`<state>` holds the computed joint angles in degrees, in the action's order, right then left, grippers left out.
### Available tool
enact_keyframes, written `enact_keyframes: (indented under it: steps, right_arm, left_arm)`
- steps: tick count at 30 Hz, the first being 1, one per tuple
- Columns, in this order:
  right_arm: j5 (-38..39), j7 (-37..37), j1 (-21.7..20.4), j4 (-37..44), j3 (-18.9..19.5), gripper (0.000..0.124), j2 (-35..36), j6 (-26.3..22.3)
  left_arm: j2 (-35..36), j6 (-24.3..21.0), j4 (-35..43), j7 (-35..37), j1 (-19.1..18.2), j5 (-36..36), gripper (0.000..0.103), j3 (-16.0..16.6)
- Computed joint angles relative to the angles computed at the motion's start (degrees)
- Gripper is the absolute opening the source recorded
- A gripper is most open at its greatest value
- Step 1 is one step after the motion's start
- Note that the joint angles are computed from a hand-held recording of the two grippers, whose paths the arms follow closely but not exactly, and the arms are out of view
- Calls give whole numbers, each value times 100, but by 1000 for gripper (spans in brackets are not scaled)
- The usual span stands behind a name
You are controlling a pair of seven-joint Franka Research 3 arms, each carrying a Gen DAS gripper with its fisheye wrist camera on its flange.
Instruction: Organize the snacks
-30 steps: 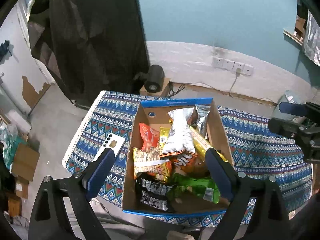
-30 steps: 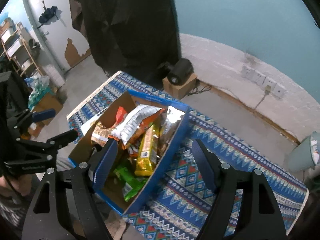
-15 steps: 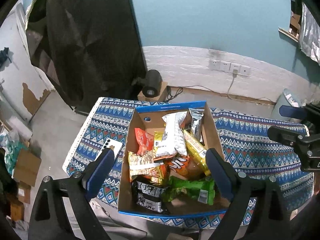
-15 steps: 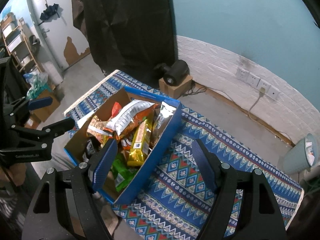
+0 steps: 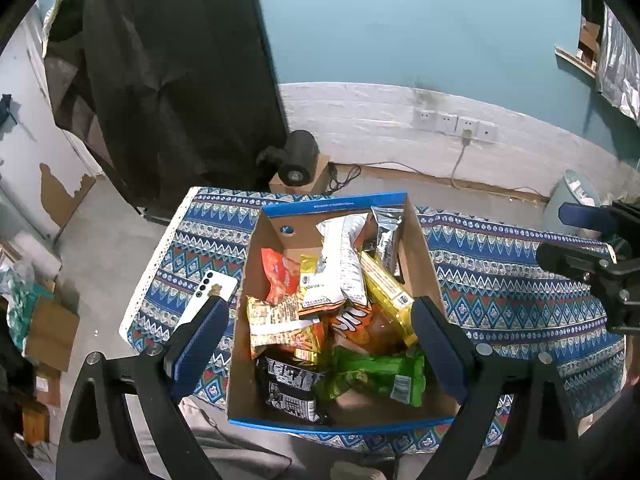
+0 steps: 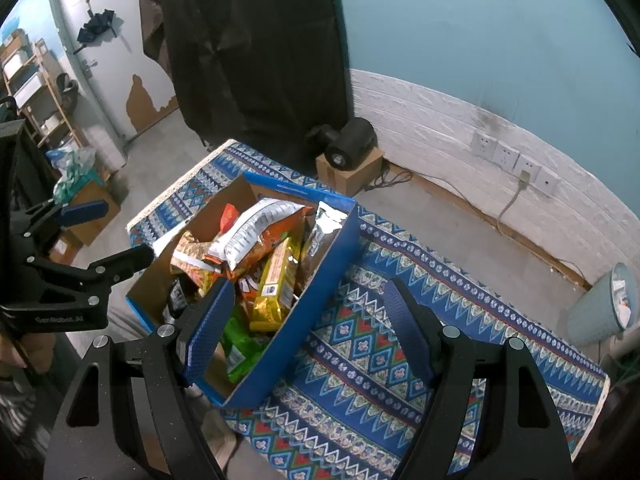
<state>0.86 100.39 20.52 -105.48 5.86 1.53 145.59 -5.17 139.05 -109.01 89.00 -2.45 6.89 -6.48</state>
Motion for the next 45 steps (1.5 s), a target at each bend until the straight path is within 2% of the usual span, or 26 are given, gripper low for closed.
enact_keyframes:
  steps: [5,45]
  right_arm:
    - [139,-19,-15,15,-10,76,22,-11]
    - [-136,192,-1,32,-18,76,37,-25]
  left_arm:
    - [-7,-5,-2,35,6,-39,94,6]
    - [16,-224,59,153,-12,-214,94,2]
